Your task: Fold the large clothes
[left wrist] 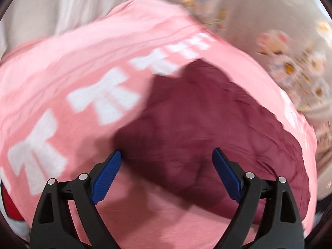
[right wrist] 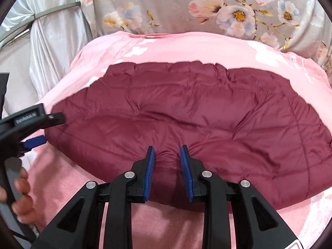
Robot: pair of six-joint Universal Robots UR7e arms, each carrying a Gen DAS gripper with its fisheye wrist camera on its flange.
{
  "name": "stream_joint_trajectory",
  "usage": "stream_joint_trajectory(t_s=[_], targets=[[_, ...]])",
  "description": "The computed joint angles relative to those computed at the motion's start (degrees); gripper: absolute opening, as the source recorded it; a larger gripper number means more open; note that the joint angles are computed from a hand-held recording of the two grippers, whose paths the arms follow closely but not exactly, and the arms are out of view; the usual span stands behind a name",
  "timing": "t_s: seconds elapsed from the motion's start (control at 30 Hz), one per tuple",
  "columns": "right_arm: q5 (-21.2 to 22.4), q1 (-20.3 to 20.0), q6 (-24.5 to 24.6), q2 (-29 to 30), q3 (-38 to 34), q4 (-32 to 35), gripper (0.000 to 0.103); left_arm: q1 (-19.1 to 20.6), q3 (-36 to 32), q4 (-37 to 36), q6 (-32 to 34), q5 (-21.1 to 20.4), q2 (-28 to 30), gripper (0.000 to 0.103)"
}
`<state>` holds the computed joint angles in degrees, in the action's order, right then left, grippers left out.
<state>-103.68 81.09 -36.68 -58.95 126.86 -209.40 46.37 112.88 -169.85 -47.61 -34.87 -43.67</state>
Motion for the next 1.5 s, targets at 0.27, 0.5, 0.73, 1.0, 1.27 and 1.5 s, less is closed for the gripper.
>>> stream_joint_trajectory(t_s=[0.27,0.5,0.73,1.0,1.27,1.5], targets=[[-1.46,0.34,-1.27,1.75,-0.45,-1.47,0.027,2.10,1.34,-1.03,-7.02,-1.33,-0.44,0.091],[-0.86,-0.03,-0.22,1.11,-0.76,0.63,0.027,2.64,-2.33,-2.88,-0.30,-6.17,1.72,0.062],[0.90,-0.42,2.93,-2.91,1.93,0.54,0.025,-2.02,-2.61,-5.16,6.39,-6.19,0.19,0.019],[1.61,-2.16,1.71,-6.13,3.68,4.61,0.024,-9.56,-4.75,-10.46,18.33,-8.38,1.03,0.015],[13.20,-7.65,5.07,-13.98,4.36,16.53,0.023,-15.21,-15.56,-7.04,30.73,-16.04,9.42,0.014],[8.40,-13.54,1.48,-25.42,12.10,8.21,0.023,-16.85,-27.46,3.43,31.00,-19.39,19.19,0.015]])
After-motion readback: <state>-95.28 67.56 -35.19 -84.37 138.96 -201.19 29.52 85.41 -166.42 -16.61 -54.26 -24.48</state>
